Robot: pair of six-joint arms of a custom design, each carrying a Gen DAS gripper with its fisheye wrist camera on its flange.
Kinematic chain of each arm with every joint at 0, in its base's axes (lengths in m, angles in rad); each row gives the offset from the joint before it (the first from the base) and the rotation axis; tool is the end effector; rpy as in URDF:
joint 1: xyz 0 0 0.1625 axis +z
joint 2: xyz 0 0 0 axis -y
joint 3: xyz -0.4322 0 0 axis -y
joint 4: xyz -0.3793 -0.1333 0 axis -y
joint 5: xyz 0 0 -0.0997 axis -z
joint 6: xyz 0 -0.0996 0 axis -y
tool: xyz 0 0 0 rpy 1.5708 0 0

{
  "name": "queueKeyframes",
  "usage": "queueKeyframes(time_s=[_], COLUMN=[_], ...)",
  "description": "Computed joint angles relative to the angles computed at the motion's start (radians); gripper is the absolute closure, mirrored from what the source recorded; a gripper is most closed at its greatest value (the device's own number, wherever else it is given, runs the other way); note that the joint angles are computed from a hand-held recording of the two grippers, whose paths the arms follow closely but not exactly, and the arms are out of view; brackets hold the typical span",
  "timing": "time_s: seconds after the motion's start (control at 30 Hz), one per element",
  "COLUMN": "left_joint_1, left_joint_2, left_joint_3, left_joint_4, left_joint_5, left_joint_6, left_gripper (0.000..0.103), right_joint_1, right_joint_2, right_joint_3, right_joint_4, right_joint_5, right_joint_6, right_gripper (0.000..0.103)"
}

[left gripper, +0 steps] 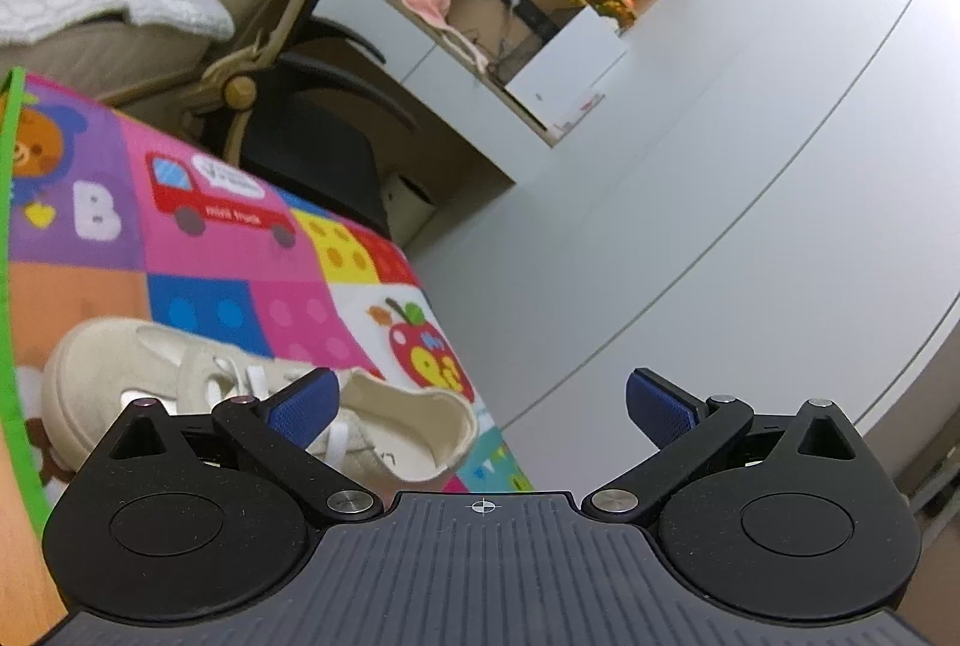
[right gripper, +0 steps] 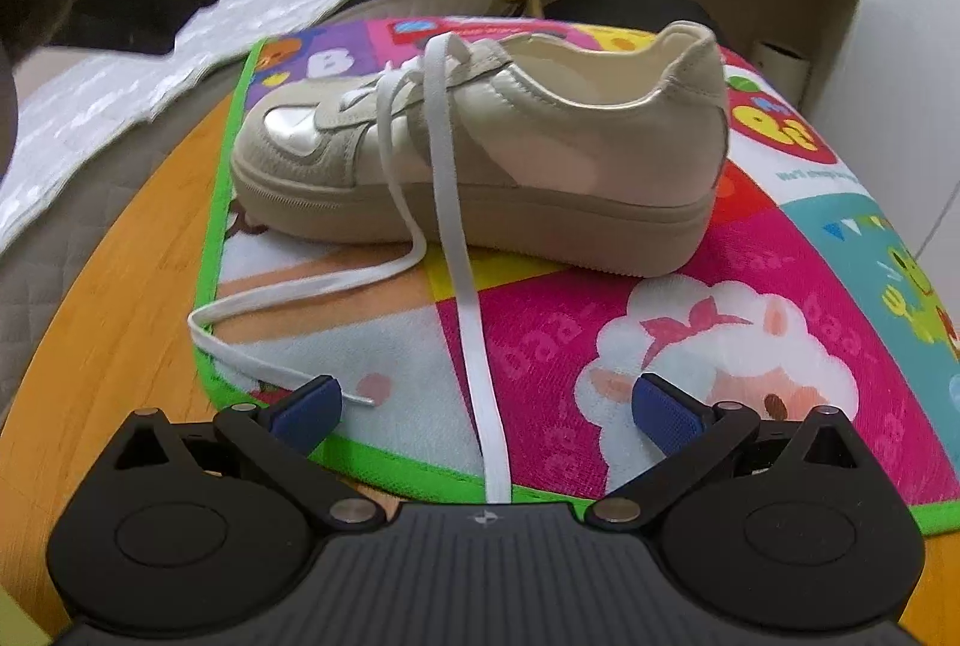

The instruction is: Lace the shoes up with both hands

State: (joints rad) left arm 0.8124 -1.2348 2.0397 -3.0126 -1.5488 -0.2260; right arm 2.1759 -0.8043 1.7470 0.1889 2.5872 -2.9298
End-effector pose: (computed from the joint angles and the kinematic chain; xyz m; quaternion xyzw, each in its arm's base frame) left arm -0.2763 -0.4887 0.2764 -0.2465 -0.9171 0.2809 0.1387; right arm 0.2986 -0.3463 0.0771 0.0626 -0.8569 0.3633 0.3603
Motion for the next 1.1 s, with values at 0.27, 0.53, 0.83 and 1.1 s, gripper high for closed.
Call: queueKeyframes(time_s=[0.27, 0.53, 0.83, 1.1], left_joint_1=[0.035, 0.039, 0.142, 0.166], left_joint_2=[0.006, 0.008, 0.047, 0.066], left_joint_3=[-0.009, -0.035, -0.136, -0.137], left_joint_4=[0.013, -0.034, 0.23, 0.238], left_joint_5=[-0.048, 0.195, 0.243, 0.196], left_joint_6=[-0.02, 0.104, 0.058, 0.085], left_gripper=[0.0, 0.0, 0.0, 0.0], right_joint_1=[0.002, 0.003, 0.003, -0.07], right_joint_2=[0.025, 0.027, 0.019, -0.244], right_joint_3=[-0.034, -0.037, -0.022, 0.192], right_joint_4=[0.052, 0.054, 0.019, -0.212], right_joint_5=[0.021, 0.024, 0.025, -0.227], right_joint_6=[0.027, 0.029, -0.001, -0.096], right_gripper=[0.0, 0.0, 0.0, 0.0])
